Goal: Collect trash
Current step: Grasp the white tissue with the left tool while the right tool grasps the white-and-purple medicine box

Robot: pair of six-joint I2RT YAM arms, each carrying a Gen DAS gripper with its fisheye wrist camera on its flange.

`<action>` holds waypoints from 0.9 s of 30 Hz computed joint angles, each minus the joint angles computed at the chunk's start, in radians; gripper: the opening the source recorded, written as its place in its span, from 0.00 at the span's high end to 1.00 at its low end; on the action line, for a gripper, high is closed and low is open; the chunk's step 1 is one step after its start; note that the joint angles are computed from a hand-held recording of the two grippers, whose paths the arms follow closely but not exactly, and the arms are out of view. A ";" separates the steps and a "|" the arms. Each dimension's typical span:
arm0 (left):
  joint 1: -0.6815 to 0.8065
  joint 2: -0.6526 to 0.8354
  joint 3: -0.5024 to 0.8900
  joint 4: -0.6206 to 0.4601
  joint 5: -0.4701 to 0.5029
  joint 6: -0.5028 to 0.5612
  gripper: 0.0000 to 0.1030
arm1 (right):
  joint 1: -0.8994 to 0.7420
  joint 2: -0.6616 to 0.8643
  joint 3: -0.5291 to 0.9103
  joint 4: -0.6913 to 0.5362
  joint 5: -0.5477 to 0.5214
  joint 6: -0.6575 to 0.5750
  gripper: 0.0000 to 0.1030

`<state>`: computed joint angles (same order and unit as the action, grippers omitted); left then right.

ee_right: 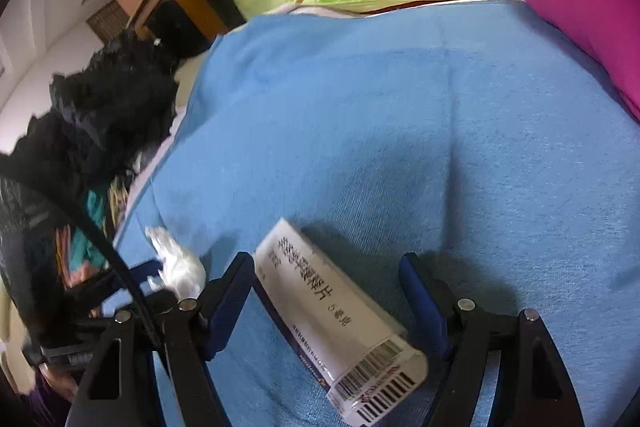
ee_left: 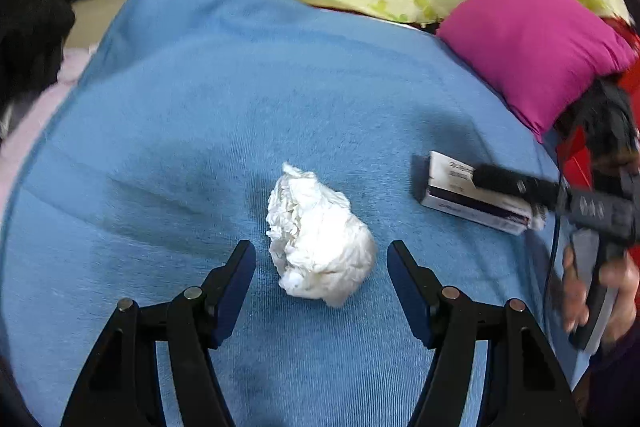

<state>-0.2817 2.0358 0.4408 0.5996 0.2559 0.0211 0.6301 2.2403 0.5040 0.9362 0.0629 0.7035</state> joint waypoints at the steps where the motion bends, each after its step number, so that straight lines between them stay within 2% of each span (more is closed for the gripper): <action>1: 0.007 0.015 0.008 0.002 0.014 -0.005 0.33 | 0.008 -0.008 0.004 -0.019 0.003 -0.018 0.24; 4: 0.027 0.046 0.014 0.009 0.032 -0.020 0.35 | 0.039 -0.030 0.012 -0.070 0.011 -0.042 0.24; 6: 0.039 0.058 0.013 0.005 0.057 -0.019 0.51 | 0.079 -0.044 0.025 -0.131 0.060 -0.055 0.24; 11: 0.047 0.045 -0.022 0.029 0.068 -0.031 0.64 | 0.197 -0.053 0.076 -0.285 0.234 -0.054 0.25; 13: 0.051 0.022 -0.048 0.036 0.067 -0.036 0.65 | 0.225 -0.055 0.082 -0.314 0.277 -0.040 0.45; 15: 0.057 -0.011 -0.089 0.046 0.066 -0.030 0.66 | 0.244 -0.067 0.068 -0.324 0.304 -0.011 0.48; 22: 0.047 -0.200 -0.270 0.063 0.006 -0.013 0.66 | 0.324 -0.149 0.019 -0.383 0.366 0.126 0.53; 25: -0.019 -0.356 -0.350 0.029 -0.072 -0.041 0.66 | 0.396 -0.234 -0.017 -0.446 0.432 0.205 0.53; 27: -0.065 -0.529 -0.410 -0.047 -0.120 -0.056 0.66 | 0.445 -0.296 -0.046 -0.487 0.483 0.260 0.53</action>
<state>-0.3464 1.5069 0.0306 0.5527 0.1364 -0.0351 1.0747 1.9447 0.4582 0.4488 0.5458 0.9636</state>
